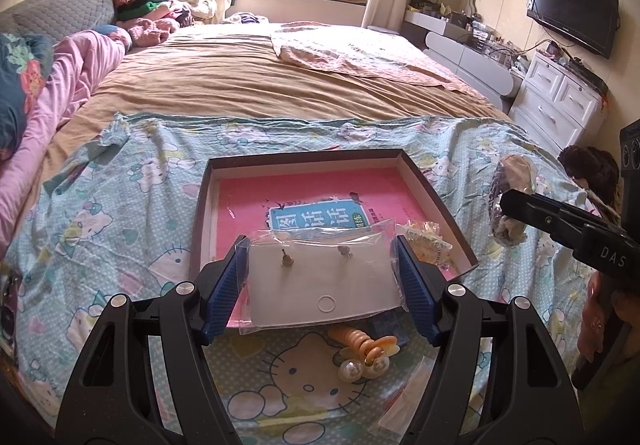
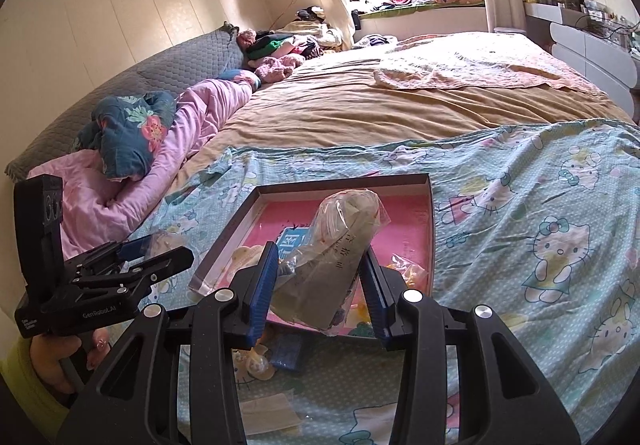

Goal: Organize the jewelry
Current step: 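Carry the earring-card packet and the clear bag over the box with both tools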

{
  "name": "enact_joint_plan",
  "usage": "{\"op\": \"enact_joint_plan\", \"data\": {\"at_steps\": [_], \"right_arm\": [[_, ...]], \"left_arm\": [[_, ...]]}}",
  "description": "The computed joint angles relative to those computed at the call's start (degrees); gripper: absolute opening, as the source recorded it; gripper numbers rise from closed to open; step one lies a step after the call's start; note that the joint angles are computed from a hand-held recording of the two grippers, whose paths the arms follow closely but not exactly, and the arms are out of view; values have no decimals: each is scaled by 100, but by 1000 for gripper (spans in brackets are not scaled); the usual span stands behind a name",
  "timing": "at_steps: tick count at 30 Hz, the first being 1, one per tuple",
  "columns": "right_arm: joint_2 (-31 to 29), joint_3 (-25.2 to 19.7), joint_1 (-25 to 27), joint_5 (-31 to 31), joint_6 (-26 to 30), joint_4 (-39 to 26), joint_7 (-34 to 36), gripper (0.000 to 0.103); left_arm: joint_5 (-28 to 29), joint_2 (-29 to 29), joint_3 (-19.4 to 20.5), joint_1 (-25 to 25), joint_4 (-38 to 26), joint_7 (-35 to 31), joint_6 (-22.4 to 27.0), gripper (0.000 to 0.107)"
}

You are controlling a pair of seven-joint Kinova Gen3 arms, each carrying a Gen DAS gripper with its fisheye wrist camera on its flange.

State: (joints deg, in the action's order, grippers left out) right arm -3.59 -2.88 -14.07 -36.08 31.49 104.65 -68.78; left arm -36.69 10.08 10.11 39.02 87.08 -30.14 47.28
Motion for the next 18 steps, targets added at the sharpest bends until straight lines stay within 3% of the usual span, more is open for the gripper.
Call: {"op": "enact_joint_plan", "data": {"at_steps": [18], "right_arm": [[463, -119, 273, 194, 33, -190, -77, 39]], "left_arm": [[806, 548, -176, -88, -374, -830, -203, 63]]}}
